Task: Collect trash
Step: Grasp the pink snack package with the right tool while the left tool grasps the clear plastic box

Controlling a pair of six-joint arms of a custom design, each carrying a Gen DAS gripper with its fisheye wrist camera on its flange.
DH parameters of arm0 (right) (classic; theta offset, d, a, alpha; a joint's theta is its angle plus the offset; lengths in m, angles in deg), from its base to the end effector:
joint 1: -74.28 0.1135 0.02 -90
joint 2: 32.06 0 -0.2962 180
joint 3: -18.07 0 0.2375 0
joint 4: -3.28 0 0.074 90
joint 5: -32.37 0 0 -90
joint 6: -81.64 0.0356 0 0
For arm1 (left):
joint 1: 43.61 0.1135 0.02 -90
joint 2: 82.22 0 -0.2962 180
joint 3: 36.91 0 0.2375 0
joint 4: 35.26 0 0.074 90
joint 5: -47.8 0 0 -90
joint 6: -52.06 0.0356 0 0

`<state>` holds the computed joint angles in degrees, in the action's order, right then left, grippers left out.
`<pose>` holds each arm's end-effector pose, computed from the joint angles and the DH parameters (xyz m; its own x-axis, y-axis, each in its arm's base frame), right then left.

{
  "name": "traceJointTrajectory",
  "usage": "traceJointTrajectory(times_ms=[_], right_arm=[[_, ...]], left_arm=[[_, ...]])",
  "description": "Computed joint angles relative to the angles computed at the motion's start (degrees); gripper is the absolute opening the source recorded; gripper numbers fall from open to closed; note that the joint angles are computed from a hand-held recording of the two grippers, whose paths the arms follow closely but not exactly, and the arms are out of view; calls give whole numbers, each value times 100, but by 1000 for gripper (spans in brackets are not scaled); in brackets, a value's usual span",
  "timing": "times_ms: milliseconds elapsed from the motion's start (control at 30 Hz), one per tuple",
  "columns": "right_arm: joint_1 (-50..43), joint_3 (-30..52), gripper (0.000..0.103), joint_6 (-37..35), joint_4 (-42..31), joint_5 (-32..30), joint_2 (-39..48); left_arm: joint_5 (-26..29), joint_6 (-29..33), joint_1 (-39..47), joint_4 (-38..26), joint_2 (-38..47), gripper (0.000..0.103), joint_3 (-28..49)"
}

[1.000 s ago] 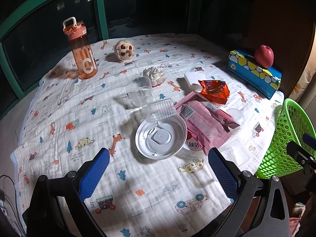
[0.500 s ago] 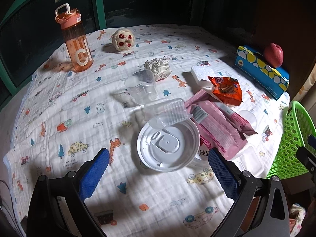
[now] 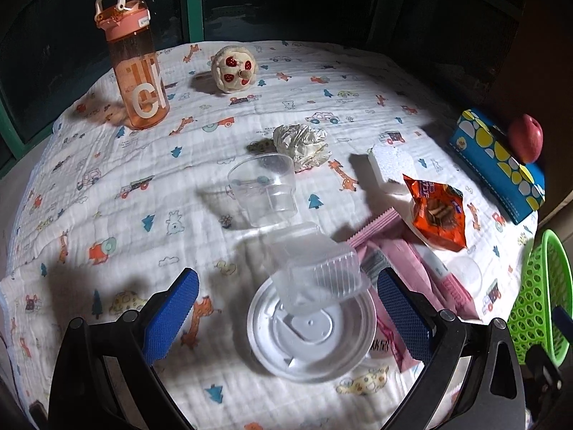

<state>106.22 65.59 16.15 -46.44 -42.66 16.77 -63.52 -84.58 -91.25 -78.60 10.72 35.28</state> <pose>0.1157 0.0613 0.2468 -0.7551 0.0015 -0.6556 -0.0659 0.9948 0.0782 0.2145 -0.2160 0.2288 -0.8388 -0.0854 -0.5378 -0.0415 0.9948 -0.0932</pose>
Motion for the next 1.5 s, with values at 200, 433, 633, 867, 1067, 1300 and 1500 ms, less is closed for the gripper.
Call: traceJointTrajectory(times_ms=[200, 433, 633, 867, 1067, 1300, 1500], right_arm=[[-35, -64, 98, -77, 258, -114, 220], [15, -69, 98, -233, 614, -204, 545], [297, -1, 98, -427, 1062, -278, 1046], [516, 96, 97, -841, 1740, -468, 1871], [463, 203, 94, -1234, 2253, -732, 2681], [544, 334, 85, -1495, 2551, -689, 3302], [453, 373, 65, -1560, 2583, -863, 3444]], left_arm=[[356, 180, 309, 357, 224, 95, 34], [972, 358, 566, 894, 235, 65, -221], [1128, 468, 592, 1166, 133, 53, -404], [1128, 542, 641, 1192, -233, 49, -582], [1051, 583, 688, 1104, -623, 49, -722], [1017, 613, 728, 985, -840, 49, -759], [963, 611, 673, 893, -900, 48, -705]])
